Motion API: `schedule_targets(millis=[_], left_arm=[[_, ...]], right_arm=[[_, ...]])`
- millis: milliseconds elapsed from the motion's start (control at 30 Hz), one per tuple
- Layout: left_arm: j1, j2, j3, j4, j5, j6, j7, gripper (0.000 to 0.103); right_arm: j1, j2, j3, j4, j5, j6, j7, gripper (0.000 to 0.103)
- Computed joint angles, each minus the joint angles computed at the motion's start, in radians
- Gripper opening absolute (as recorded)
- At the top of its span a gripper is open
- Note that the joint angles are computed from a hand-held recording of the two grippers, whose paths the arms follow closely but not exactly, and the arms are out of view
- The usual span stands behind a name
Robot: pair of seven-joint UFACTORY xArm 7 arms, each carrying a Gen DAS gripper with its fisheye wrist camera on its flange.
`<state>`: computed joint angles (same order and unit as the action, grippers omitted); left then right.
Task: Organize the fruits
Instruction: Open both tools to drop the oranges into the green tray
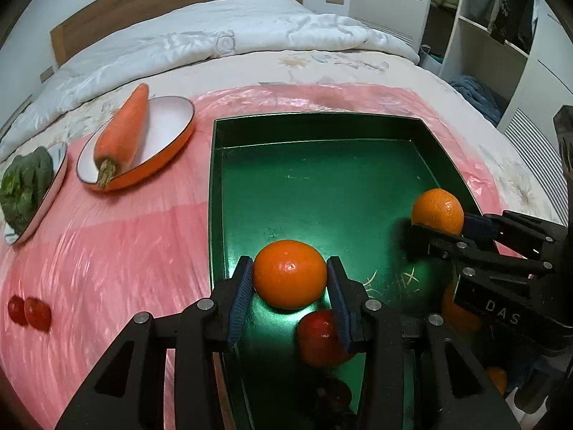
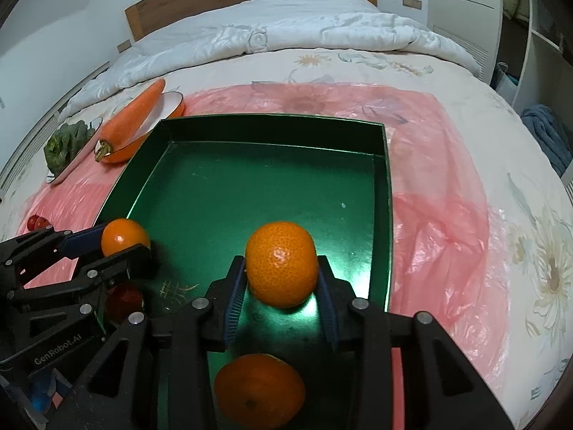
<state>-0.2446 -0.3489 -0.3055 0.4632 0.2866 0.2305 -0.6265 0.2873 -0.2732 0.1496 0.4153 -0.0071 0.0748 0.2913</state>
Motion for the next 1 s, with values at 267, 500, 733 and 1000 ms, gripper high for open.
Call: schedule_targets(millis=[267, 500, 733, 1000], left_arm=[[-0.005, -0.030, 0.001, -0.021, -0.019, 0.022, -0.044, 0.037], [0.020, -0.058, -0.017, -0.024, -0.003, 0.014, -0.053, 0.052], [-0.004, -0.113, 0.012, -0.025, -0.023, 0.031, -0.013, 0.052], [-0.069, -0.326, 0.052, -0.081, -0.107, 0.119, 0.054, 0.053]], right_arm=[[0.033, 0.009, -0.016, 0.015, 0.004, 0.030, -0.049, 0.083], [-0.011, -0.013, 0.031, 0.018, -0.038, 0.045, 0.000, 0.103], [-0.056, -0.078, 0.084, 0.006, -0.109, 0.078, 0.082, 0.103], [-0.038, -0.259, 0.120, -0.020, -0.131, 0.177, 0.149, 0.103]])
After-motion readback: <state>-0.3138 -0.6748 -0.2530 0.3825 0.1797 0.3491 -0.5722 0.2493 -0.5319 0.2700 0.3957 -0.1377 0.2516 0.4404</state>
